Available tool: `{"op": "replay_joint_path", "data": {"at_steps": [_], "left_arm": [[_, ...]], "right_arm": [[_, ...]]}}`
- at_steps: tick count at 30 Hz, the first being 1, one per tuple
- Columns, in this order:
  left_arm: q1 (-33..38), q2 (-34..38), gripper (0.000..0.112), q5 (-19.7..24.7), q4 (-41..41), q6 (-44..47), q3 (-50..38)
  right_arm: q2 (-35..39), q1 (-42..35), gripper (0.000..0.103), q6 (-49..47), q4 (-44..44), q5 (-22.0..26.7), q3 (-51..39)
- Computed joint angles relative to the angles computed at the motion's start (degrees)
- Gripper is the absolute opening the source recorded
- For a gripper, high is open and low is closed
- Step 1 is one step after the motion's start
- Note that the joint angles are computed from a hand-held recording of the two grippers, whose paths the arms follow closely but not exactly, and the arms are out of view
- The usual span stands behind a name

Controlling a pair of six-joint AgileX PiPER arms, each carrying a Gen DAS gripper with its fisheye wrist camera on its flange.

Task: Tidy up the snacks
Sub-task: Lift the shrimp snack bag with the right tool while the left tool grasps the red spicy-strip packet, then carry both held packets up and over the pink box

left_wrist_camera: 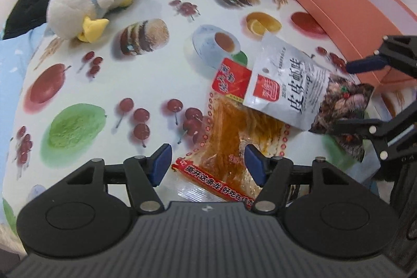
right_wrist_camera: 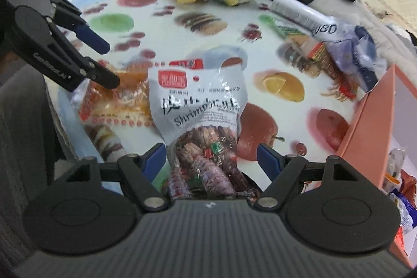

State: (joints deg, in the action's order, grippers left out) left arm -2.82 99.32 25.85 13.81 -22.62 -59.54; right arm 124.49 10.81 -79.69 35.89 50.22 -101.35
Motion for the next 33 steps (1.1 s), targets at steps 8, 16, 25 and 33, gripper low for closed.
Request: {"op": "replay_joint_path", "data": {"at_steps": [8, 16, 25, 33], "left_arm": [[0.6, 3.4, 0.064, -1.1, -3.2, 5.3, -1.1], [-1.1, 3.7, 0.057, -1.9, 1.6, -1.8, -0.4], [-3.2, 4.4, 0.049, -1.4, 6.8, -8.3, -0.7], [-5.2, 4.6, 0.041, -0.2, 10.5, -12.8, -1.3]], "right_arm": [[2.2, 0.8, 0.078, 1.9, -3.1, 0.7, -1.7], [1.4, 1.3, 0.075, 3.4, -3.5, 0.4, 1.6], [0.2, 1.4, 0.069, 5.8, -3.0, -1.3, 4.2], [-0.6, 0.8, 0.06, 9.5, -3.6, 0.0, 4.3]]}}
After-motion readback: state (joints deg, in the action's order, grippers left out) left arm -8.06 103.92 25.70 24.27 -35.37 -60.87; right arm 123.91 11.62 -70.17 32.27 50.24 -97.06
